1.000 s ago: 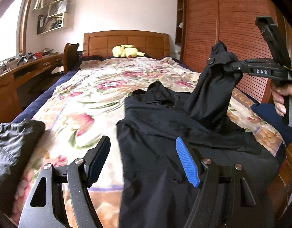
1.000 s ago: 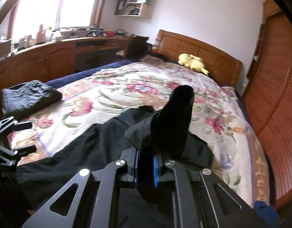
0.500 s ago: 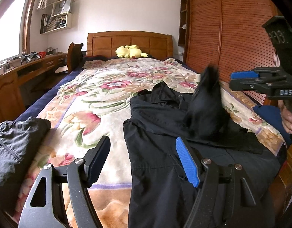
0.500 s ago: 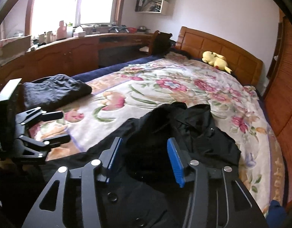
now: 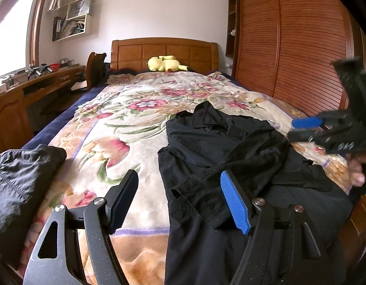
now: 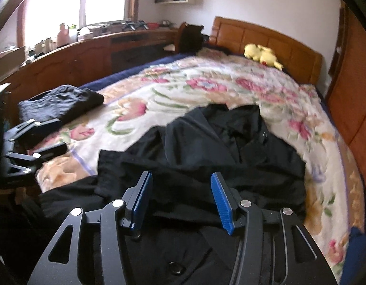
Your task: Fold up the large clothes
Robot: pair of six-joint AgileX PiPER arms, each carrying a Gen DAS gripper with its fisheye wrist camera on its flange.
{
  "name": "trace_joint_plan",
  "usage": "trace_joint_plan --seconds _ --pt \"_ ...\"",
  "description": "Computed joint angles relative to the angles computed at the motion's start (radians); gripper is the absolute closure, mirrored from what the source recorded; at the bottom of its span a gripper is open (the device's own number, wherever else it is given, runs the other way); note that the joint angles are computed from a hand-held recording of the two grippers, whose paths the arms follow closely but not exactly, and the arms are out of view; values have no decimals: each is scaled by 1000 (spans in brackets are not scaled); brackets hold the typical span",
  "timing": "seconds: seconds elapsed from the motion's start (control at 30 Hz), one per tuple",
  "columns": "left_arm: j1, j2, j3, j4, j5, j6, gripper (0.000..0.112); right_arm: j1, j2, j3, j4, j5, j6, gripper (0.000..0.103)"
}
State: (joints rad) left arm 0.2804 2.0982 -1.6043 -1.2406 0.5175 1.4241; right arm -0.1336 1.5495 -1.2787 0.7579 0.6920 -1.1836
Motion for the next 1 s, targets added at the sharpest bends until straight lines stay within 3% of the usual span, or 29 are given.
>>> trace_joint_plan --seconds 0.23,0.5,0.6,0.63,0.77,0.87,1.0 --pt "9 0 -3 29 -5 -26 39 124 120 -33 -66 -66 127 50" --pt "24 4 -2 25 -9 -22 39 212 230 -69 -31 -25 151 51" --pt "30 8 -3 27 -10 -22 39 234 254 -76 -38 -23 142 78" --pt "31 10 -5 28 -9 -22 39 239 263 -81 -44 -21 138 92" --pt "39 11 -6 25 -6 -21 39 221 248 -60 -6 -2 79 99" --pt "41 13 -9 23 -4 -21 39 177 204 18 80 17 -32 100" --pt "42 13 -9 23 -3 -16 39 141 174 90 77 22 -77 100"
